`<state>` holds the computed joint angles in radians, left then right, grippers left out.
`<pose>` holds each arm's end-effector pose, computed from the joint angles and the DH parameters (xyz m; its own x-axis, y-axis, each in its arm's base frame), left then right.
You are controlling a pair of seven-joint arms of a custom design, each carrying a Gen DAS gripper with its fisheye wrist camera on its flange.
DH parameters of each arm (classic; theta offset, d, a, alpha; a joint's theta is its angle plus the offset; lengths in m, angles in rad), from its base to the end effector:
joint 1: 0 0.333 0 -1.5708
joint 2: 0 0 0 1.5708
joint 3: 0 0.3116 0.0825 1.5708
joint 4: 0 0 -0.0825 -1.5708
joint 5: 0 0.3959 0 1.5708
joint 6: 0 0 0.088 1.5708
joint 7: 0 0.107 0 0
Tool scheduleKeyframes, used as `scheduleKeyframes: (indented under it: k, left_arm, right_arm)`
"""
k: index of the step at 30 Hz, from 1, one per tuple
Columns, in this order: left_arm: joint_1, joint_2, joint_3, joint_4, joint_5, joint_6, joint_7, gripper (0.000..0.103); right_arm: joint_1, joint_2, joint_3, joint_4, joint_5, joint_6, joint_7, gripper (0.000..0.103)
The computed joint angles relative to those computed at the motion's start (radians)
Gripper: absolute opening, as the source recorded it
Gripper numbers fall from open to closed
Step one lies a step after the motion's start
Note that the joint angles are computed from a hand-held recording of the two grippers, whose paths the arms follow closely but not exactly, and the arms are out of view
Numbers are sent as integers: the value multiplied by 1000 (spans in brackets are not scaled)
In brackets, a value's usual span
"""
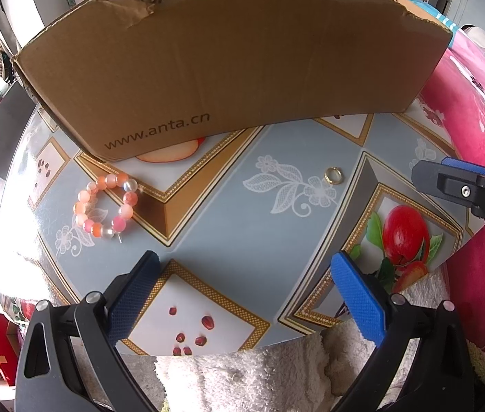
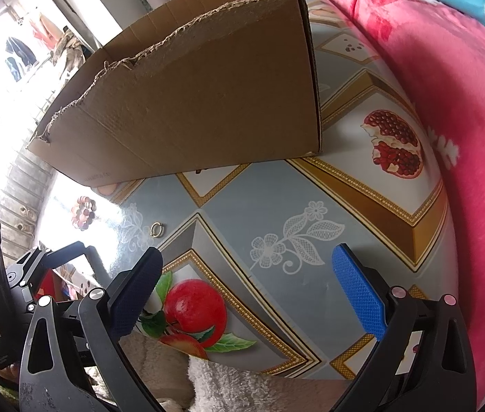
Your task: Organize jewelry
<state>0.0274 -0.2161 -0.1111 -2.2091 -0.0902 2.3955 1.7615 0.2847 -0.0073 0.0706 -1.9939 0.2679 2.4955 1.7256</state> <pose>0.5297 -0.0479 0.5034 -0.2177 -0.9759 -0.0164 -0.8959 0.2065 -0.3933 0.5674 0.2090 0.5100 0.0965 -0.9459 -0.3099 -0.9071 0.0445 -0.4185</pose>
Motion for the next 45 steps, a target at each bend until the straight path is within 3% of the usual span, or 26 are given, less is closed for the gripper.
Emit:
scheduleKeyframes:
  k: [16,24,27,31,33,37,41,45]
  left_arm:
    - [-2,-12,1,-26,-2,42,0,99]
    - [-6,-20,7,-42,-29,69,46,99]
    - [-12,-31,28,-51,-82,72,107,99]
    - [-18,-79,77,-97,-228,164,203,98]
    - [-20,-93,99,-106,-296,197,249,94]
    - [-15,-90,129,-95,-397,215,334,72]
    - [12,-49,120,-62,-396,203,363,52]
    - [36,-6,105,-31,-376,189,360,40]
  right_arm:
    - [0,-23,-7,-33,30,34,-13,95]
    - [6,-18,-1,-24,-33,25,12,95]
    - [9,-17,1,-23,-40,23,12,95]
    - [15,-13,7,-22,-90,29,24,95]
    - [19,-7,12,-16,-140,22,48,95]
    - [28,4,19,2,-191,1,94,95]
    - [29,11,18,14,-166,-10,84,95]
    - [27,22,18,30,-154,-23,64,95]
